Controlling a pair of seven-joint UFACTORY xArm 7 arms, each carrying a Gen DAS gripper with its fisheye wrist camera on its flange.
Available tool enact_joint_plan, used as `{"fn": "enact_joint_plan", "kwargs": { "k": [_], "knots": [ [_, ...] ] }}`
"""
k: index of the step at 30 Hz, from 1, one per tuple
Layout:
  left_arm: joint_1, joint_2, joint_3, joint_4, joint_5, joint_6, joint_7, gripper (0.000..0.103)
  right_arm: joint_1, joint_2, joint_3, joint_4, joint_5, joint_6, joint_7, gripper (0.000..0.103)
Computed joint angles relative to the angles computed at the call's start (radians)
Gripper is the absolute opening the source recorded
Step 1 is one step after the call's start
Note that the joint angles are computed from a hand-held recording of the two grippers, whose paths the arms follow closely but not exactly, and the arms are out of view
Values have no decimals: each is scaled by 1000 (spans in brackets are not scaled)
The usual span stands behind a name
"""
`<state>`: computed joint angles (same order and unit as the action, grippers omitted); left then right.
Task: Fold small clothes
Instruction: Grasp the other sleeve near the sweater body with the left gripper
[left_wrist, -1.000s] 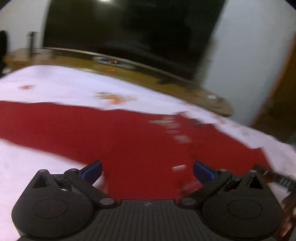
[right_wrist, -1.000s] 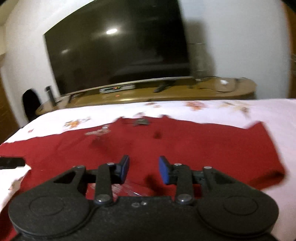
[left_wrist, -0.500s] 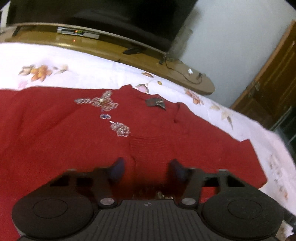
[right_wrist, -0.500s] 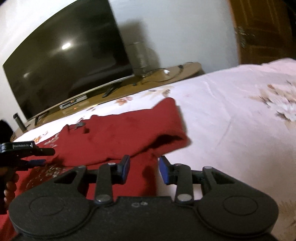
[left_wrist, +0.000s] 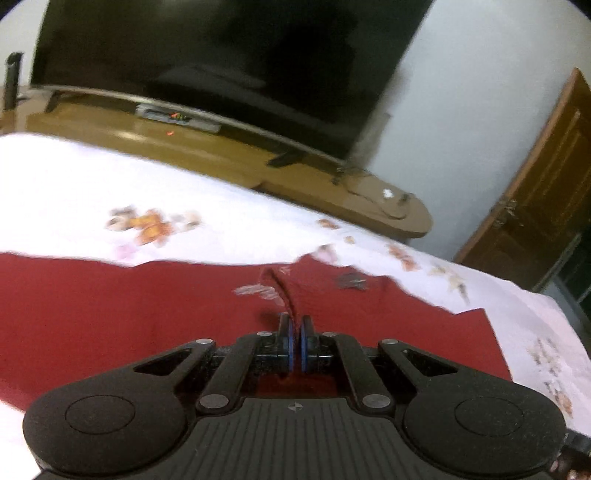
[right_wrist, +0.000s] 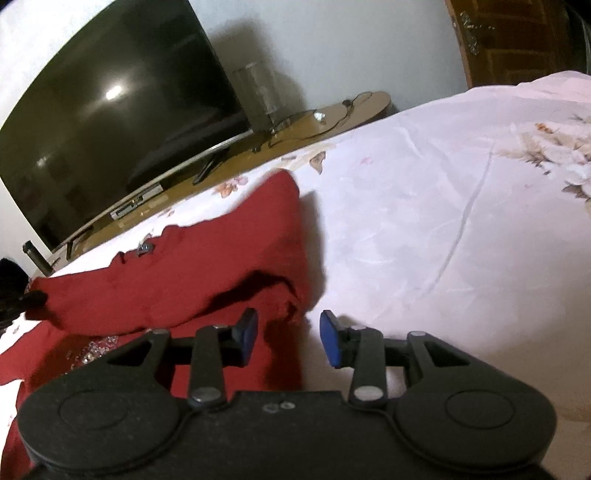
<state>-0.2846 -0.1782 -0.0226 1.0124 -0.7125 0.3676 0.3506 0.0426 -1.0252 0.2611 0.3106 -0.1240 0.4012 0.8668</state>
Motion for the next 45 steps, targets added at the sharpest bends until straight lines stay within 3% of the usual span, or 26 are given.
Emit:
{"fn": "enact_joint_plan", "kwargs": {
  "k": [9,15,17,19,24,26,33,38,45],
  "knots": [
    [27,15,24,-49,-57,9,59,3,5,24,-4,9,1,-16,2,38],
    [37,28,7,-59,-42,5,58,3,-26,43,-8,8,2,-70,12,38],
    [40,34,5,-68,-39,2,60,3,-29,74,-21,9,10,-95,9,31],
    [33,34,7,-78,-74,-16,91,3,-27,113,-31,19,6,-83,-17,17],
    [24,5,9,-98,-102,-34,118,3,-23,102,-31,22,-1,-60,-44,17],
    [21,-3,14,-106,-102,-34,121,3,-19,77,-32,18,6,-47,-42,24],
    [-12,-50,46,-146,-239,-62,196,3,-57,44,-11,1,5,-81,-1,28],
    [9,-30,52,-128,-187,-58,159,3,-81,7,-23,-28,35,-96,57,28],
    [35,-7,36,-120,-146,-20,141,3,-65,52,-32,-17,35,-144,41,28]
  ]
}}
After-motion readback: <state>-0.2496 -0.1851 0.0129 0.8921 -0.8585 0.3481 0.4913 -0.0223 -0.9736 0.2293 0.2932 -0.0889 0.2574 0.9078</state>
